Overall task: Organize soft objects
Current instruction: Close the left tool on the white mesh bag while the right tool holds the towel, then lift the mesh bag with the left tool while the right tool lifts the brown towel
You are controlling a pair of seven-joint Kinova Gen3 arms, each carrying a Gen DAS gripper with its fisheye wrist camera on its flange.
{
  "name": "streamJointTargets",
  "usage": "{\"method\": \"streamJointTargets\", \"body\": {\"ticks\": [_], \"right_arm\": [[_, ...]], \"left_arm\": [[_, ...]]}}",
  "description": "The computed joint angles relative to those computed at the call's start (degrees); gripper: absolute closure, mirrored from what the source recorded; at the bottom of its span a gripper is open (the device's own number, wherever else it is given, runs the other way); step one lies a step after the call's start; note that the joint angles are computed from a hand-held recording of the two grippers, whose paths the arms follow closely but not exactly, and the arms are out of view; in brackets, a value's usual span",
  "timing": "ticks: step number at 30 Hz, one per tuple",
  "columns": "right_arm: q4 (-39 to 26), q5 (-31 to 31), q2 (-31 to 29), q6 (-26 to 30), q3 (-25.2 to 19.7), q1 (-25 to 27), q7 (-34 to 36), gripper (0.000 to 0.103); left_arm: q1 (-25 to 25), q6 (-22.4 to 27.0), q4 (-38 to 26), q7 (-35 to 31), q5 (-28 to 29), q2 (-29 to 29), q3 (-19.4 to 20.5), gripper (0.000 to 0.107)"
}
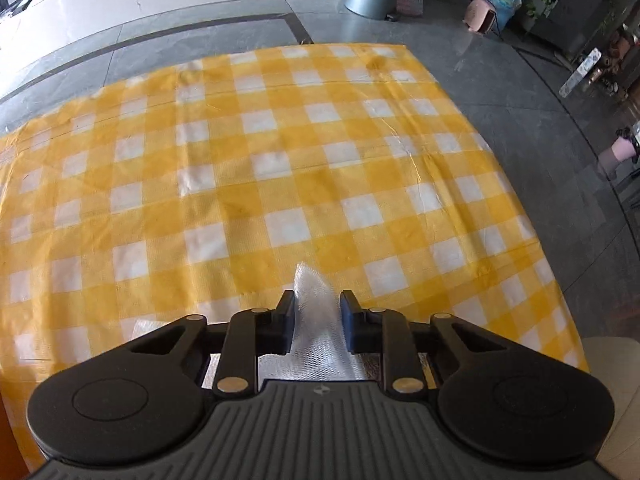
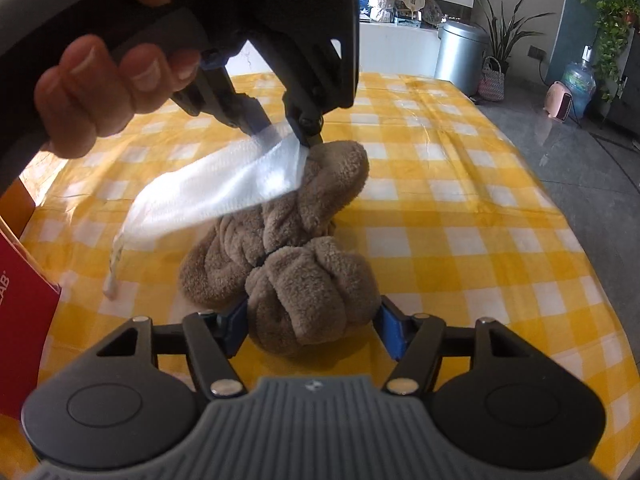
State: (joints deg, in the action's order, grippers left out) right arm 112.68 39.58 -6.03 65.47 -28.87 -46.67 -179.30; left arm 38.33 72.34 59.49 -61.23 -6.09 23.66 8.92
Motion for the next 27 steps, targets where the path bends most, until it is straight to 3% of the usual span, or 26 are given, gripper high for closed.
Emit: {"method": "streamJointTargets", "body": {"ticks": [7,9,12,15,17,21,27], "right_arm": [[-0.84,-0.06,0.73,1.01,1.13,-1.47,1.02,0.039],[-1.51,2.37,2.05,4.22,1.97,-4.69,-0.55,0.031],[-2.27,9.11,5.06,10.44,-2.39,-5.26,-5.09,0.022],[-2.68,9.73,6.14,9.75,-0.48,-7.03,-3.43,0.022],[-3.51,7.76,6.98,8.95,1.34,-7.48,-0.82,0.026],[-2.69,8.37,5.43,7.96,2.20,-8.49,-2.84,0.046],[-4.10,9.49,7.13,10.75,1.51,-10.55,-0.58,0.052]], "left_arm": [[0.75,-0.39,2.27,-1.96,-2.90,-2.89,0.08,0.092],[0.92,-0.21,2.70,-2.60,-3.53,-3.53,0.34,0.092],[1.36,-0.21,3.71,-2.87,-4.70,-4.51,0.53,0.092],[2.45,-2.08,6.15,-3.14,-7.64,-6.35,0.62,0.092],[2.84,-3.04,7.51,-3.58,-9.34,-7.62,0.95,0.092],[1.58,-5.05,9.86,-4.39,-9.15,-10.73,1.92,0.093],[-0.54,-10.74,16.91,-7.58,-10.10,-17.96,4.20,0.093]]}}
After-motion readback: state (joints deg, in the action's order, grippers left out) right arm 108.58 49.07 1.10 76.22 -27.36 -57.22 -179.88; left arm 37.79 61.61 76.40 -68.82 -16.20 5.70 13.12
